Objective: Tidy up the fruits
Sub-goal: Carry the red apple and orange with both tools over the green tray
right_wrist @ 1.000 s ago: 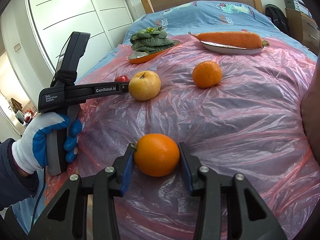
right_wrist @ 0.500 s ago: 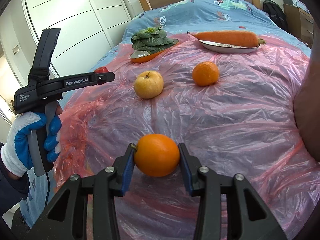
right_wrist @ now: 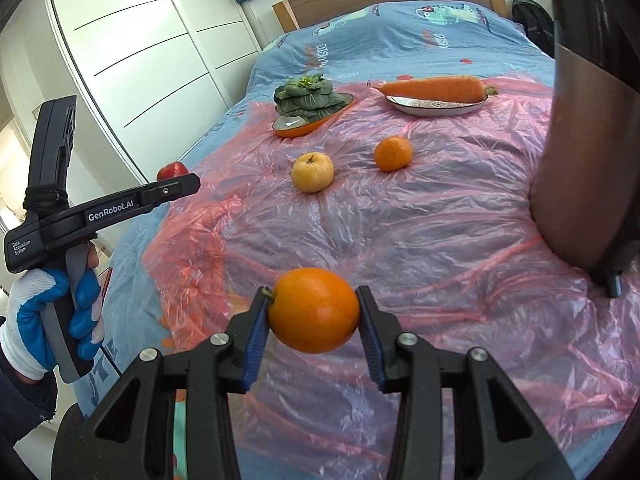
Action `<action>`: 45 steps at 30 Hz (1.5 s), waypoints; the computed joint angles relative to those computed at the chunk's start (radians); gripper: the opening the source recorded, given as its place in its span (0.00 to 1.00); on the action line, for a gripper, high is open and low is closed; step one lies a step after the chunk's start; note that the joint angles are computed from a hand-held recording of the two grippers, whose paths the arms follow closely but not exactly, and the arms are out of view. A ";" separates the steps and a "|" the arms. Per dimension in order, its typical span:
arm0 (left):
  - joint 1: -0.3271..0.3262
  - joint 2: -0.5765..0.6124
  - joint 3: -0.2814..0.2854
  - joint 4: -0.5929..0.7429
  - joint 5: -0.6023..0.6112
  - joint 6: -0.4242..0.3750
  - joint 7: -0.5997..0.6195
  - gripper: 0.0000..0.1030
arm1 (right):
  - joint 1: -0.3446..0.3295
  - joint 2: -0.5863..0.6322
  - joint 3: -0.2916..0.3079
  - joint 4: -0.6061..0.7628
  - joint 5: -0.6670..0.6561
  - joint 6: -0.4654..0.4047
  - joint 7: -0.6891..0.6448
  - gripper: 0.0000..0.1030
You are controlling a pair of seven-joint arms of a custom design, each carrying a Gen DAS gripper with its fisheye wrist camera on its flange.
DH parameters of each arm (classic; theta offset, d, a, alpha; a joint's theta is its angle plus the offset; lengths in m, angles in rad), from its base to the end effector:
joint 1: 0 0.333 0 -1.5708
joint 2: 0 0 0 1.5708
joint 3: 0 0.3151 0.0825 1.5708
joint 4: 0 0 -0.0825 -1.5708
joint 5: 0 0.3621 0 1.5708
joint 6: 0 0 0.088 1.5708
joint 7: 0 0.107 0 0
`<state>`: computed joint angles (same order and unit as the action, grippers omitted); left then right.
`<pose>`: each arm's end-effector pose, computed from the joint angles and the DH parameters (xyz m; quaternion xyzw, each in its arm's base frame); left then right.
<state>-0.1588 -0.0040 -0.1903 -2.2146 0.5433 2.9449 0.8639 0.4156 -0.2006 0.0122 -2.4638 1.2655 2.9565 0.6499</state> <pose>0.5075 -0.2208 0.4703 -0.6094 0.6989 -0.2977 0.2270 0.4410 0.1312 0.4287 -0.6976 0.5904 -0.0823 0.3975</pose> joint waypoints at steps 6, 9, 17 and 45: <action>-0.032 -0.095 -0.044 -0.056 -0.093 -0.033 0.063 0.30 | 0.006 -0.154 -0.024 -0.119 -0.067 0.011 0.078 0.46; -0.063 -0.119 -0.069 -0.062 -0.164 -0.051 0.108 0.30 | 0.013 -0.226 -0.048 -0.175 -0.114 0.025 0.122 0.46; -0.165 -0.095 -0.132 0.004 -0.290 -0.081 0.164 0.30 | -0.052 -0.411 -0.105 -0.314 -0.290 0.038 0.286 0.46; -0.590 0.599 -0.115 0.957 -0.284 -0.382 0.406 0.30 | 0.243 -0.388 -0.952 -0.213 -0.655 0.431 0.390 0.46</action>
<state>-0.7483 0.5950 -0.3052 -1.2580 0.2597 2.5625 1.2700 0.6586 -0.5890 -0.9395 -2.6768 0.6109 3.3871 1.0398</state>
